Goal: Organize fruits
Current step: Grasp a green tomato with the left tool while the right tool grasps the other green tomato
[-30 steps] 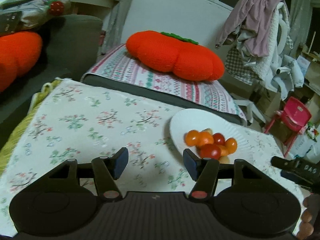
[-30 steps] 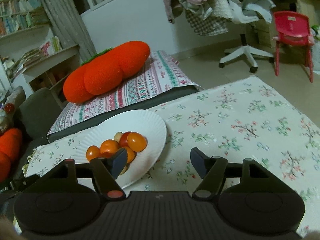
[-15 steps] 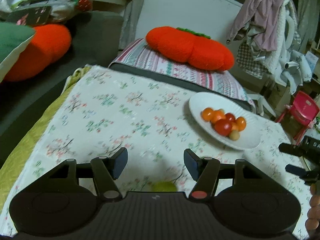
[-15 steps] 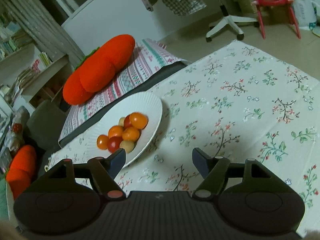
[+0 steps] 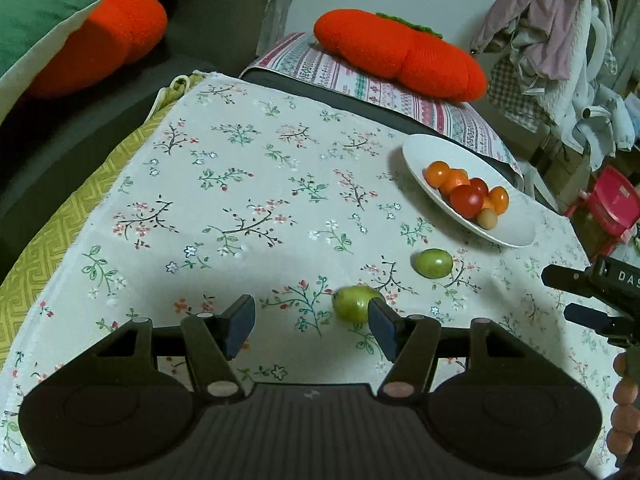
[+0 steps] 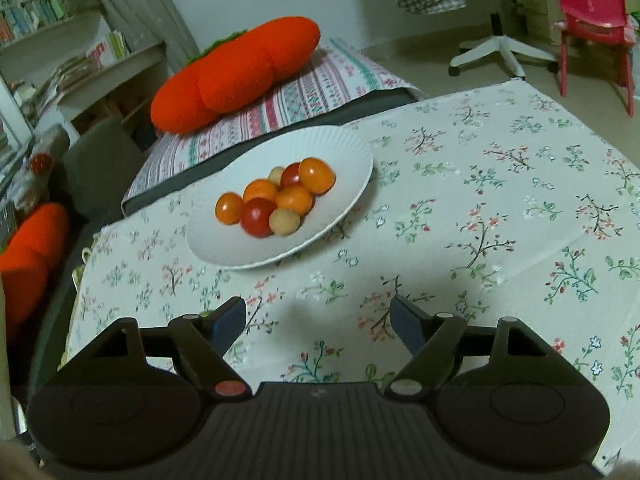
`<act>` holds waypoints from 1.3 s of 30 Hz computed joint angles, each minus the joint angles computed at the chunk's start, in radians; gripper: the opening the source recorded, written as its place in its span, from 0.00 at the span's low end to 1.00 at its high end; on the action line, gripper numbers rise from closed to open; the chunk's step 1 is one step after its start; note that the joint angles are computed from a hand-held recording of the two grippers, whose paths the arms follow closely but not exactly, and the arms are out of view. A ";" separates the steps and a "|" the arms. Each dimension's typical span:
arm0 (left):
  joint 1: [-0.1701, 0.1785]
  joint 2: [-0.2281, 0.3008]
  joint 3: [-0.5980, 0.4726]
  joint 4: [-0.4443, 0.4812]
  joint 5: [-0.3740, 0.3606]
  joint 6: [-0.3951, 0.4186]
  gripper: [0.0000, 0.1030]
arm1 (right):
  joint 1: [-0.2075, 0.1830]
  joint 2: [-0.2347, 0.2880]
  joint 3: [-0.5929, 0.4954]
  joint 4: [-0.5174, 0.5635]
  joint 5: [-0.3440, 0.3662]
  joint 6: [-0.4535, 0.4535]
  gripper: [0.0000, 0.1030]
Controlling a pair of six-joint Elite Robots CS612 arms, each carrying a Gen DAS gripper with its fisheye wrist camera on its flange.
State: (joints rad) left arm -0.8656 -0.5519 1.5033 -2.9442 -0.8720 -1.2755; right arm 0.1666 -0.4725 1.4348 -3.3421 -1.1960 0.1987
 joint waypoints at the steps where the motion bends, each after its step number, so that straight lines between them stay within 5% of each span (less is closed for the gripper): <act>1: -0.001 0.002 -0.002 -0.001 0.002 0.001 0.56 | 0.002 -0.001 0.002 0.002 -0.002 -0.008 0.75; 16: 0.003 0.055 -0.097 0.056 0.006 0.118 0.58 | 0.023 -0.001 -0.008 0.046 -0.030 -0.118 0.78; 25: 0.011 0.078 -0.134 0.097 0.012 0.181 0.27 | 0.030 0.000 -0.014 0.063 -0.043 -0.146 0.78; 39: 0.007 0.043 -0.077 0.017 0.028 0.115 0.26 | 0.045 0.015 -0.040 0.096 -0.033 -0.228 0.78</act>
